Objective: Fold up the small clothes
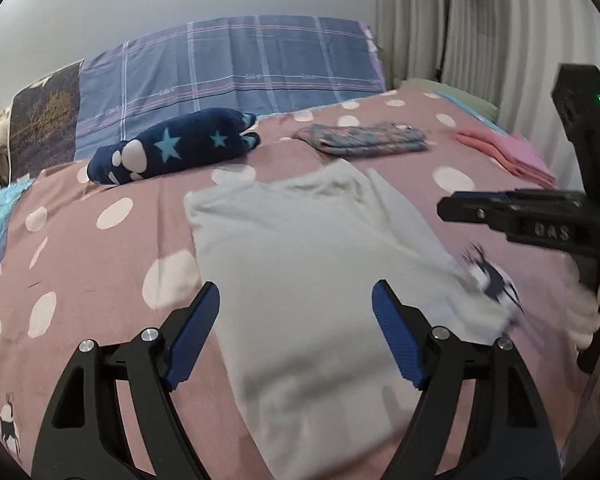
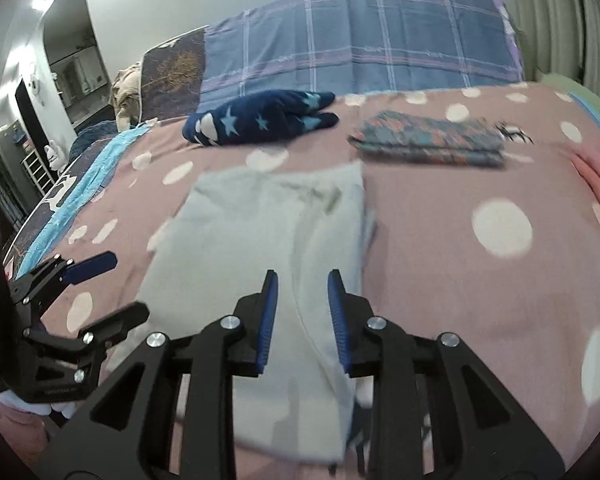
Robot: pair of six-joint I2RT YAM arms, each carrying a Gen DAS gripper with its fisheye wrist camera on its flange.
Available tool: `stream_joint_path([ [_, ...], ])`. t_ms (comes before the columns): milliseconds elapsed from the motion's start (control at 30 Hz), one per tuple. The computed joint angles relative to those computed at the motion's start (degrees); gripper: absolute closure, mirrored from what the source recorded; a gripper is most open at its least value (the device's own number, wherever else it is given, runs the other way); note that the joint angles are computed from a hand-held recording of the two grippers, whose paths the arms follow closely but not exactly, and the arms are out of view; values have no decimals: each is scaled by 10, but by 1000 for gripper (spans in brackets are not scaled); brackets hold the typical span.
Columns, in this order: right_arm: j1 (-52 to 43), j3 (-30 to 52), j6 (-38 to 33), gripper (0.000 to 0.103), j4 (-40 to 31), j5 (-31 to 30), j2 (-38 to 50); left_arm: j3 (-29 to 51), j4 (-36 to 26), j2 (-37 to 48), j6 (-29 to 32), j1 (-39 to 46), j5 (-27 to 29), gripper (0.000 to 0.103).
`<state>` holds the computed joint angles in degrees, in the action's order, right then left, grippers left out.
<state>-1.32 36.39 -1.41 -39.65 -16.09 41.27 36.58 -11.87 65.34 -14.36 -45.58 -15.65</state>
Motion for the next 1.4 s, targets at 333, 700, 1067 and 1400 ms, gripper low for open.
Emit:
stream_joint_path([
  [333,2,-62,-11,81,147,-28,168,-4,87,147,-12,97,116,24],
  [700,45,-53,-1,80,121,31,143,-4,87,145,-11,102,118,22],
  [1067,40,94,-37,80,144,20,287,-10,68,83,-12,123,146,50],
  [1400,6,39,-35,81,218,34,319,152,64,296,37,215,203,58],
])
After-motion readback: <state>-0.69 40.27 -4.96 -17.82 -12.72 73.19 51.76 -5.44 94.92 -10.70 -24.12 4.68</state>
